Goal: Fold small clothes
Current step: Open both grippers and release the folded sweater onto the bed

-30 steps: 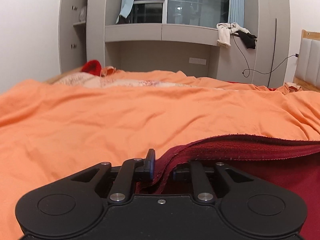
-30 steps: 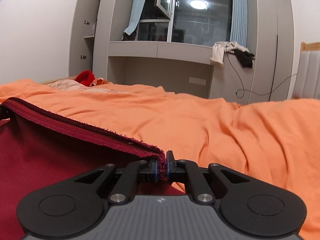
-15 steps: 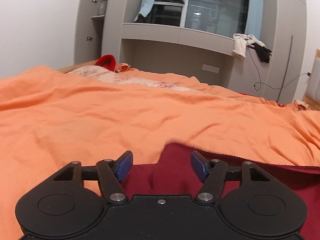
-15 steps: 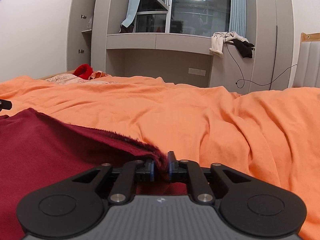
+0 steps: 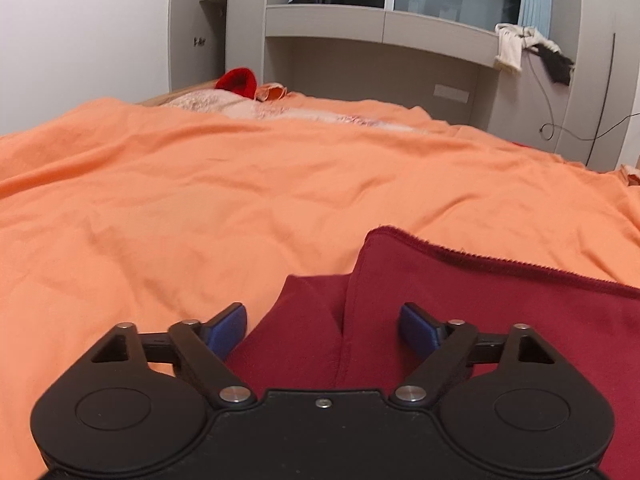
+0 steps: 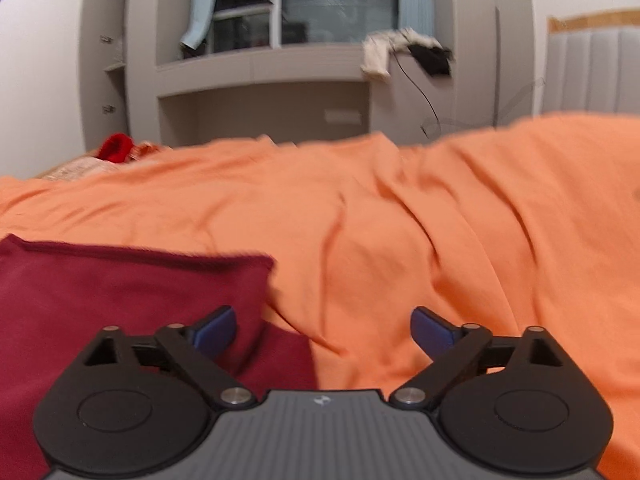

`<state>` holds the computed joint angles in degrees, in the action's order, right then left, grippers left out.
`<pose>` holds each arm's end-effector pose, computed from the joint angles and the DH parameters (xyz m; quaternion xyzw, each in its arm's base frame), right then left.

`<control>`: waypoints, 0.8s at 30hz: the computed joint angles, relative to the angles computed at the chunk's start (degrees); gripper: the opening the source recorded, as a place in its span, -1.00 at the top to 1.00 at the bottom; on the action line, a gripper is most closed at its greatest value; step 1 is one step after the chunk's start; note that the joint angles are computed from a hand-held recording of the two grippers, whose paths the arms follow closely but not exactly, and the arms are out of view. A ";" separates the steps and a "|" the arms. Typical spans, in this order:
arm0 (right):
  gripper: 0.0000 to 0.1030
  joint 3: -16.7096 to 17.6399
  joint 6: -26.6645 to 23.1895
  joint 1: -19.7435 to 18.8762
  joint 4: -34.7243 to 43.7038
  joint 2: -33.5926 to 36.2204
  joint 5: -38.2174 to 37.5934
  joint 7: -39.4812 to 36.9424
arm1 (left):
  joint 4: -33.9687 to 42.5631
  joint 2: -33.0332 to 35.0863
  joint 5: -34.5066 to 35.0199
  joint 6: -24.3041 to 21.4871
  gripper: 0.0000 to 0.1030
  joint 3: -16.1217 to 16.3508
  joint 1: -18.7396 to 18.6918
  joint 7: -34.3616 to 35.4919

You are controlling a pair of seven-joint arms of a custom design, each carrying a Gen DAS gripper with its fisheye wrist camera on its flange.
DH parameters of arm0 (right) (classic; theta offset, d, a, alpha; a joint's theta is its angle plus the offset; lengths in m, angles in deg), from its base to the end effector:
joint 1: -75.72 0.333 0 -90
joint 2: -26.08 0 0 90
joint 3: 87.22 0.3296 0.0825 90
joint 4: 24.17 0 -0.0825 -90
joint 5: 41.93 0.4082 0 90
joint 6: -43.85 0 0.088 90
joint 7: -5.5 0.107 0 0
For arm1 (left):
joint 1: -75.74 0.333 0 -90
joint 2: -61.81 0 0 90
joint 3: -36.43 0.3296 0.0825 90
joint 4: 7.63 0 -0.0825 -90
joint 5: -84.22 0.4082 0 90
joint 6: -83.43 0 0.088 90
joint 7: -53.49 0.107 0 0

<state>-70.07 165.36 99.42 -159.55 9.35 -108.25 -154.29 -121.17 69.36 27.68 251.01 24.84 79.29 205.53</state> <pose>0.3937 0.2929 0.4674 -0.4147 0.7558 -0.4360 0.2582 0.6421 -0.0328 0.4750 -0.5230 0.7252 -0.3792 0.2383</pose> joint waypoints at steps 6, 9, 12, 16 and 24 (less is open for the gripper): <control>-0.99 -0.96 3.66 -1.17 -3.65 -2.65 2.63 5.73 | -0.02 0.08 2.96 -0.36 -0.96 0.60 -0.13 -4.15; -0.99 -1.14 6.94 -2.12 -5.88 -4.49 2.72 8.17 | 0.04 0.34 6.45 -1.40 -0.98 1.10 -0.15 -7.85; -0.99 0.16 7.09 -3.03 -6.98 -6.01 1.95 10.09 | 0.25 0.35 6.00 -1.89 -0.98 0.63 0.55 -8.08; -0.99 2.08 4.51 -2.97 -7.49 -7.52 2.04 9.88 | 0.37 -0.67 -3.86 -2.17 -0.98 -0.55 1.88 -0.51; -0.99 4.32 -3.65 -1.36 -4.42 -5.92 2.93 7.03 | -0.99 -4.28 -15.14 -4.02 -0.98 2.48 0.68 7.83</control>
<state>-65.75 161.70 98.05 -163.96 3.43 -105.32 -147.25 -122.16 65.08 12.53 246.99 27.32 79.98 213.36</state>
